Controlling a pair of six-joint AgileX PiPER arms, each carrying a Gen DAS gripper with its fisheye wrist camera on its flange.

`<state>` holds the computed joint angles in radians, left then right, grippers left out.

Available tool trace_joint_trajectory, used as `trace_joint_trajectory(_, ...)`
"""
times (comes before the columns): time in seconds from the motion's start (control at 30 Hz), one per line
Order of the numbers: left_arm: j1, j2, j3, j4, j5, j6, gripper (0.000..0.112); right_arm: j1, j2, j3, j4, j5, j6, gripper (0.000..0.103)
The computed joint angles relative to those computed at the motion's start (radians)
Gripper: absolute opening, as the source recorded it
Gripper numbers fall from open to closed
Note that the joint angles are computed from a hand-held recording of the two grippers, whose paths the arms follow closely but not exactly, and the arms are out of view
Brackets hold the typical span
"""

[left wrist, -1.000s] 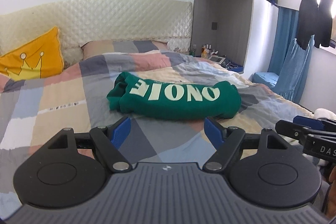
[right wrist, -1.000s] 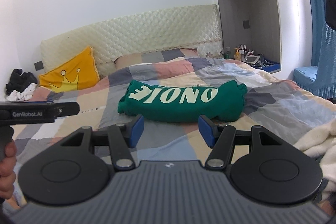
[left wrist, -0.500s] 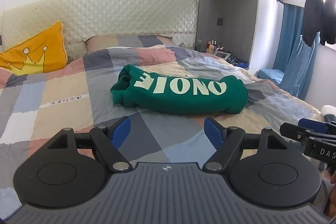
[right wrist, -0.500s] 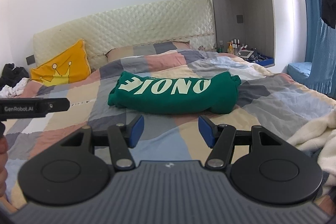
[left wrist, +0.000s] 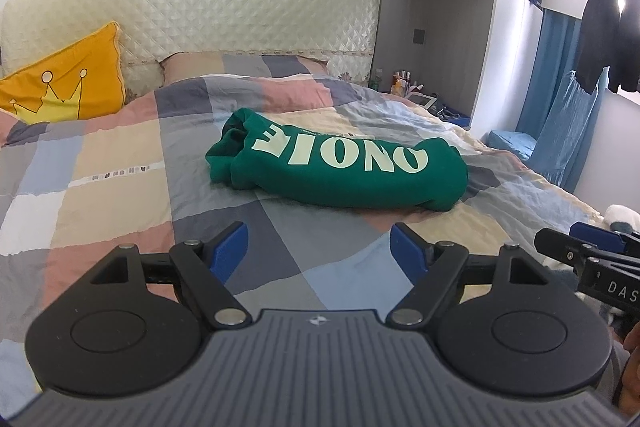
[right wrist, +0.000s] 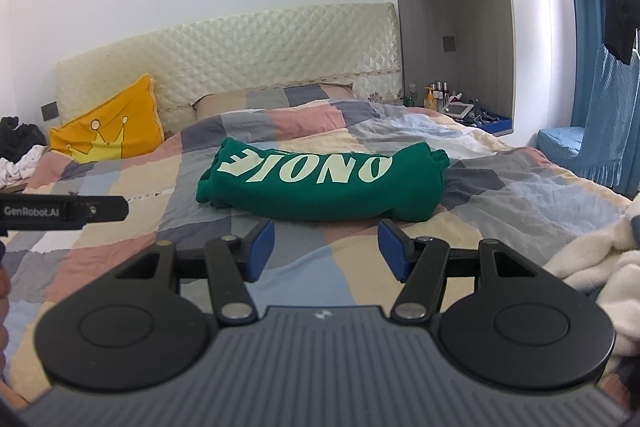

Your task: Fold large clothes

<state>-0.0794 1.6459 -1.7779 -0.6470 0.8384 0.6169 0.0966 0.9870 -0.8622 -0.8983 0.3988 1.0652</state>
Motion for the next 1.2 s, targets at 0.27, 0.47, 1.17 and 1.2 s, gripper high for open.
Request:
trace_joint_trajectory(0.27, 0.012, 0.009, -0.013, -0.025, 0.030, 0.008, 0.101, 0.014, 0.012, -0.033, -0.006, 0.036, 0.017, 0.073)
trace_joint_trajectory(0.47, 0.020, -0.005, -0.005, -0.036, 0.025, 0.009, 0.103, 0.032, -0.002, -0.036, -0.044, 0.055, 0.053, 0.103)
trace_joint_trajectory(1.17, 0.029, -0.057, 0.016, -0.014, 0.032, -0.014, 0.103, 0.062, -0.034, -0.017, 0.004, 0.083, 0.038, 0.103)
trace_joint_trajectory(1.2, 0.030, -0.058, 0.017, -0.015, 0.032, -0.016, 0.103, 0.061, -0.036, -0.016, 0.008, 0.081, 0.035, 0.103)
